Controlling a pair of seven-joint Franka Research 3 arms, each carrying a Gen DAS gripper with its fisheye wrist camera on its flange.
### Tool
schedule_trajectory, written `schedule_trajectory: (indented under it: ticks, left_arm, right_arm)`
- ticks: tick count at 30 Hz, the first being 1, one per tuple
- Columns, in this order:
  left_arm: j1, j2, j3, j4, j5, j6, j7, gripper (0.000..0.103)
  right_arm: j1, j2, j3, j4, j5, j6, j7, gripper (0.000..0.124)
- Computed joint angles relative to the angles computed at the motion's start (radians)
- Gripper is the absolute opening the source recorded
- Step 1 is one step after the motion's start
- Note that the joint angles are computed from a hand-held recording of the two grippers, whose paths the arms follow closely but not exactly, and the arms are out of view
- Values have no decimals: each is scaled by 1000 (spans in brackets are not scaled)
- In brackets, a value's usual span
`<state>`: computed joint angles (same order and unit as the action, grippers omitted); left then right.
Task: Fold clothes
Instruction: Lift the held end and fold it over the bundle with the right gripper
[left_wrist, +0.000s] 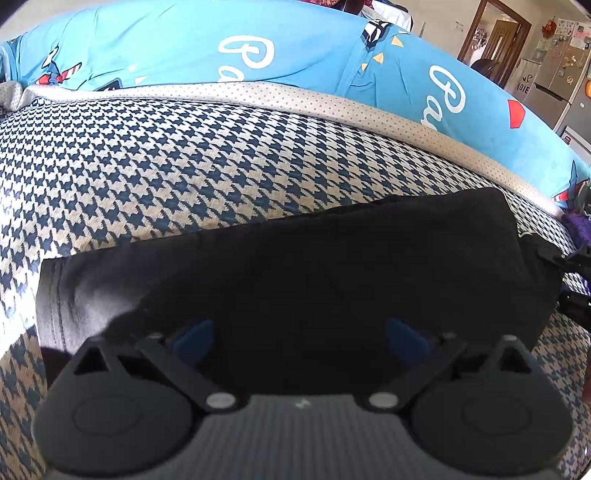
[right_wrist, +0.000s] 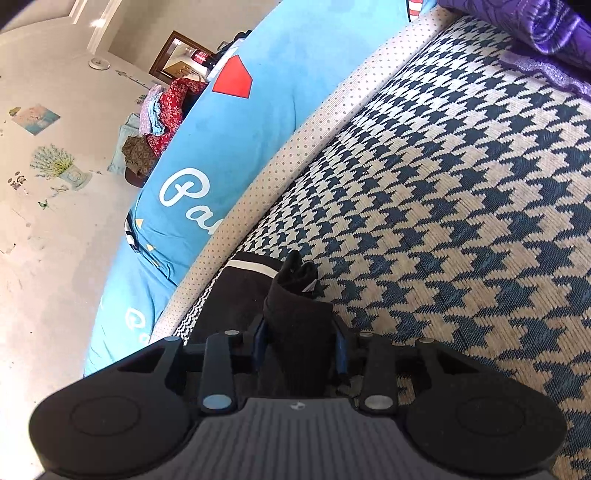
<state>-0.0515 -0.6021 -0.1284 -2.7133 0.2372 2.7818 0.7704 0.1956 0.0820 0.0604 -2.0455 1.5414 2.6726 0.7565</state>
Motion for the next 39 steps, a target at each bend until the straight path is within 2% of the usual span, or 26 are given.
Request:
schedule_trajectory:
  ticks: [3,7,17,24,28,30,34,37,39]
  left_arm:
    - [0,0,0,0,0,0,-3,101]
    - [-3,-2,7,-2,-6,6,-3,101]
    - [29,-24,8,-18,-20,30,-50,101]
    - [83,-66,-8,-42,4,30,-123,101]
    - [94,-77,-8,-46,15,26,-151,101]
    - [90,-75,-4,-45,15,25,-155,101]
    - [77,-71,-3,-45,20,31,-155,101]
    - [69,-65,-7,-45,22,45,-157,101]
    - [66,-59,-9,-44,24,59,-157,101]
  right_arm:
    - [8,-5,4,6,-55,22,13,27]
    - [25,-37,14,2,-61,50,-71,18]
    - [144,-170,47,-71,-89,100,-560,16]
    - [236,-223,61,-140,-134,76,-731,15]
    - [268,-230,65,-180,-229,35,-790,15]
    - [281,-222,74,-201,-304,49,-812,15]
    - [293,-184,88,-225,-483,112,-766,17]
    - [297,-178,73,-215,-484,92,-747,19]
    - [285,-178,58,-196,-496,24,-699,25]
